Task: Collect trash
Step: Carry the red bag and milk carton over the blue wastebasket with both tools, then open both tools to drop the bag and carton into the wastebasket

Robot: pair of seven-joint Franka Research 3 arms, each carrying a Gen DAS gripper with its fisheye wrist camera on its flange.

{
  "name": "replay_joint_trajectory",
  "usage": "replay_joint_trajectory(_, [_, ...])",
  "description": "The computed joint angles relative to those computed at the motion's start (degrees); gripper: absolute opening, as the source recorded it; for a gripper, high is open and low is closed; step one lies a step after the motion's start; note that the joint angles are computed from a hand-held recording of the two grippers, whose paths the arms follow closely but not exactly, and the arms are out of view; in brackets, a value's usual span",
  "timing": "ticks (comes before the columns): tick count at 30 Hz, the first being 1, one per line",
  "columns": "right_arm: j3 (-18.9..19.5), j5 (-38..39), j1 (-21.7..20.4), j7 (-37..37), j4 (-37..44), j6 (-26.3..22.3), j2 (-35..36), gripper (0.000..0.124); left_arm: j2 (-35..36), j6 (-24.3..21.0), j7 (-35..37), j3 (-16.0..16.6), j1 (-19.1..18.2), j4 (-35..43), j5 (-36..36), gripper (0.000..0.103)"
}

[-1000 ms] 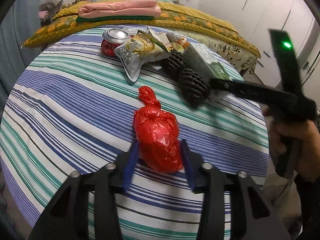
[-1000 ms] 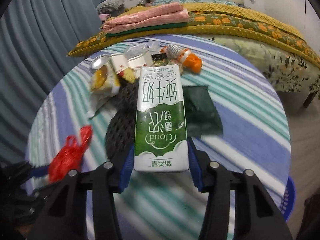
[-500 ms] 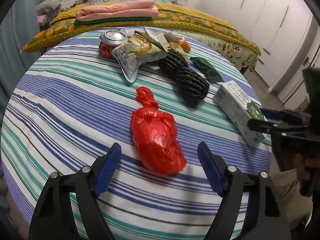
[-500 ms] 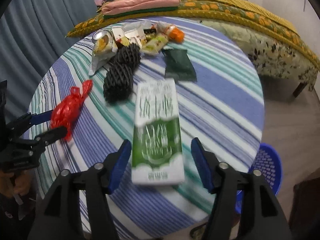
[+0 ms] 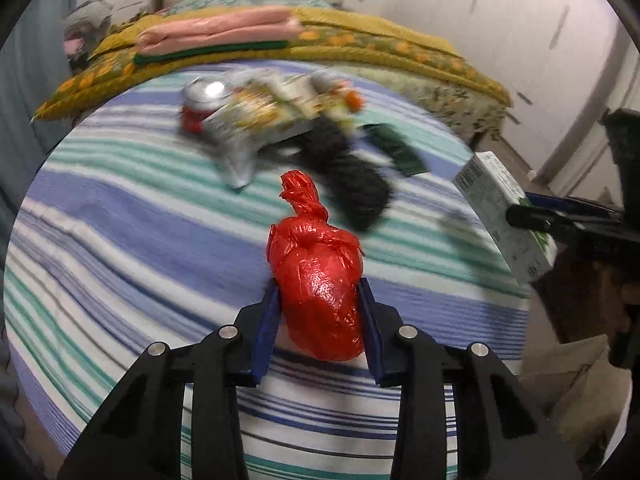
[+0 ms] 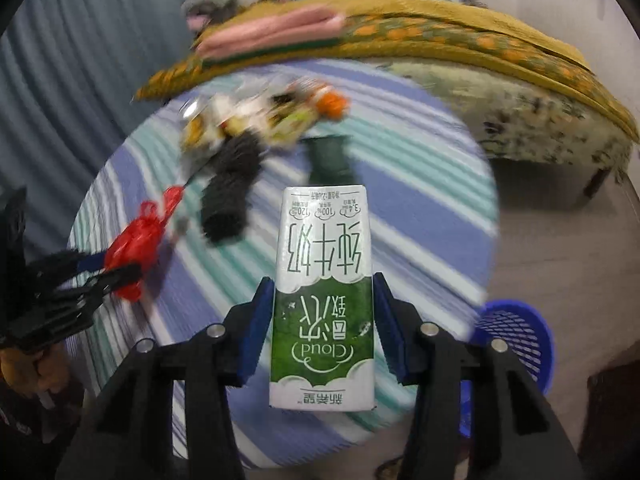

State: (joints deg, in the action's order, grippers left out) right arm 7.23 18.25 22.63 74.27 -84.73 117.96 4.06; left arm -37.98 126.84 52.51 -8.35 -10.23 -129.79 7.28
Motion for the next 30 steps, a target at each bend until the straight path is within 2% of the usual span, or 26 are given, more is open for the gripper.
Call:
replay_joint_trajectory(5, [-3.39,-2.54,-4.26,1.86,-4.04,3.77,-2.34,0.048,7.11,4.03,2.22,-1.42,-3.24,7.1,-2.16,0.037])
replay_joint_trajectory(9, [-5.42,-4.6,-7.95,3.72,-6.07,5.14,-2.24,0.048,17.69,6.4,5.0,-3.23,-5.86,16.19,-4.3,0.037])
replay_joint_trajectory(17, [-7.35,-4.91,-12.94,5.25,-8.44,7.68,-0.05,0.048,41.6,3.8,6.08,-8.28,-9.23,38.96,-0.37,0.038])
replay_joint_trajectory(23, [-7.58,-3.56,-14.51,5.85,-9.44,8.55,0.67,0.05,55.76,1.16,5.14,-7.89,-12.85,52.24,3.47,0.039])
replay_joint_trajectory(25, [-7.68,-2.52,-15.0,5.59,-9.21,8.75,1.13,0.05,58.6,2.1,4.99,-7.5,-13.66,54.31,3.97,0.04])
replay_joint_trajectory(26, [-7.82,-1.78,-15.37,5.39,-8.77,8.83,1.77,0.051,59.91,2.55,4.83,-7.18,-14.19,55.38,4.63,0.045])
replay_joint_trajectory(27, [-7.96,-1.46,-15.67,5.65,-8.27,8.74,2.35,0.059,61.86,3.1,4.94,-6.8,-14.78,57.04,5.51,0.052])
replay_joint_trajectory(28, [-8.09,-1.37,-15.89,6.27,-7.98,8.88,2.71,0.061,63.75,2.75,4.49,-6.14,-15.61,59.02,6.75,0.066])
replay_joint_trajectory(30, [-8.2,-0.93,-16.3,6.9,-7.5,9.31,3.1,0.061,66.02,1.86,3.59,-5.26,-16.71,61.69,8.06,0.073])
